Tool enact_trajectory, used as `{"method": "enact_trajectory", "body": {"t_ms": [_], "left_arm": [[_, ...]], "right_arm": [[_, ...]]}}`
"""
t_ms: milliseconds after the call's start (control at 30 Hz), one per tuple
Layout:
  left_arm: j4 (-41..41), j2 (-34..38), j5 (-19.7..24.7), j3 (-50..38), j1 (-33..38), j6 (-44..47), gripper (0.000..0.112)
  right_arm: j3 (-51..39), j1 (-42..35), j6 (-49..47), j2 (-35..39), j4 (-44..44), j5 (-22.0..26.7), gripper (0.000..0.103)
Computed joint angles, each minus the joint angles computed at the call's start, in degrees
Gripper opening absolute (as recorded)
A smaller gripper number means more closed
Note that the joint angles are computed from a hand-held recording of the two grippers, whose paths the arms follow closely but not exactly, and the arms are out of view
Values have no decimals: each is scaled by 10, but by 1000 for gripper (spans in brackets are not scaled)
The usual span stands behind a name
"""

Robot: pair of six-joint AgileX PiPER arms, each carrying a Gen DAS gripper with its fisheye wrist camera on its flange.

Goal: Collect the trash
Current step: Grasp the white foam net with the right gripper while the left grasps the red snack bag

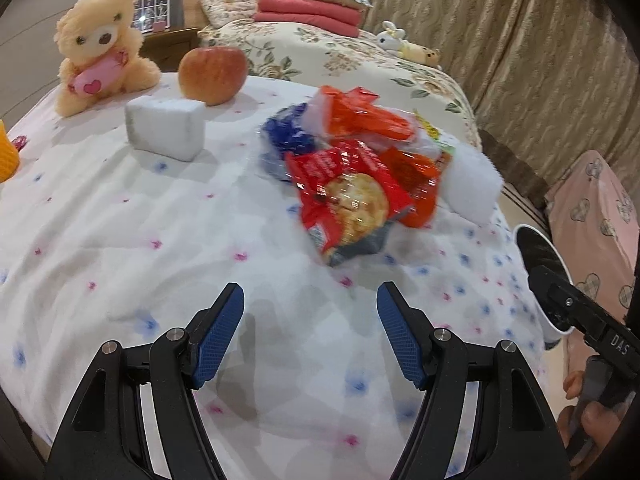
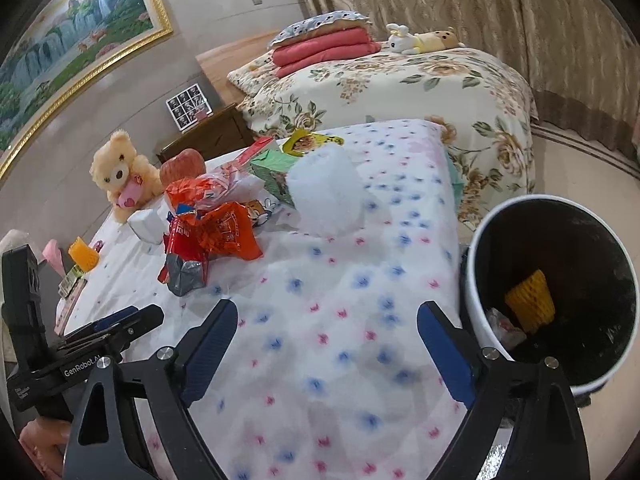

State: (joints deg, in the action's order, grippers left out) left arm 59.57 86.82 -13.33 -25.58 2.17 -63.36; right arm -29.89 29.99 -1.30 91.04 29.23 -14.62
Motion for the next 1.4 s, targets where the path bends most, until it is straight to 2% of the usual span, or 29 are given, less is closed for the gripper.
{"method": "enact_trajectory", "body": {"t_ms": [67,167,300,467,567,600,633,700,733,800,900,967,1033,1200,1400], "left_arm": [[-34,11,14,-12,-4,30,70],[-81,26,26,-28,-12,72,70],[-51,50,23,-52,-7,45,70],[-37,71,21,-72,-8,26,69],[-9,81,21,-83,-11,-1,56],[6,85,18,-86,-9,-13,46],[26,88,16,-88,-8,-32,33],[72,94,5,-91,1,-73,18],[81,94,-5,-90,8,-79,9],[82,92,-19,-84,15,-75,3],[36,81,-28,-68,18,-27,2],[-13,69,-25,-55,12,23,2],[-27,59,-26,-42,10,43,1],[15,15,-40,-5,15,11,1],[71,-54,-40,29,-11,-51,1]], "right_arm": [[-19,0,-10,19,4,2,93],[-46,-13,22,45,-40,13,93],[-87,-28,49,79,-81,27,93],[-128,-42,26,109,-72,35,93],[-163,-50,-33,132,-21,47,92],[-171,-51,-53,136,-2,51,91],[-180,-53,-60,143,3,54,87],[-192,-54,-116,151,57,58,69],[-196,-55,-133,156,74,62,52],[-195,-59,-97,159,43,66,30],[-173,-57,-49,145,3,51,26],[-148,-56,11,129,-48,38,25],[-121,-56,76,112,-105,25,25],[-53,-48,128,61,-138,-5,25],[11,-38,132,2,-132,-22,25]]}}
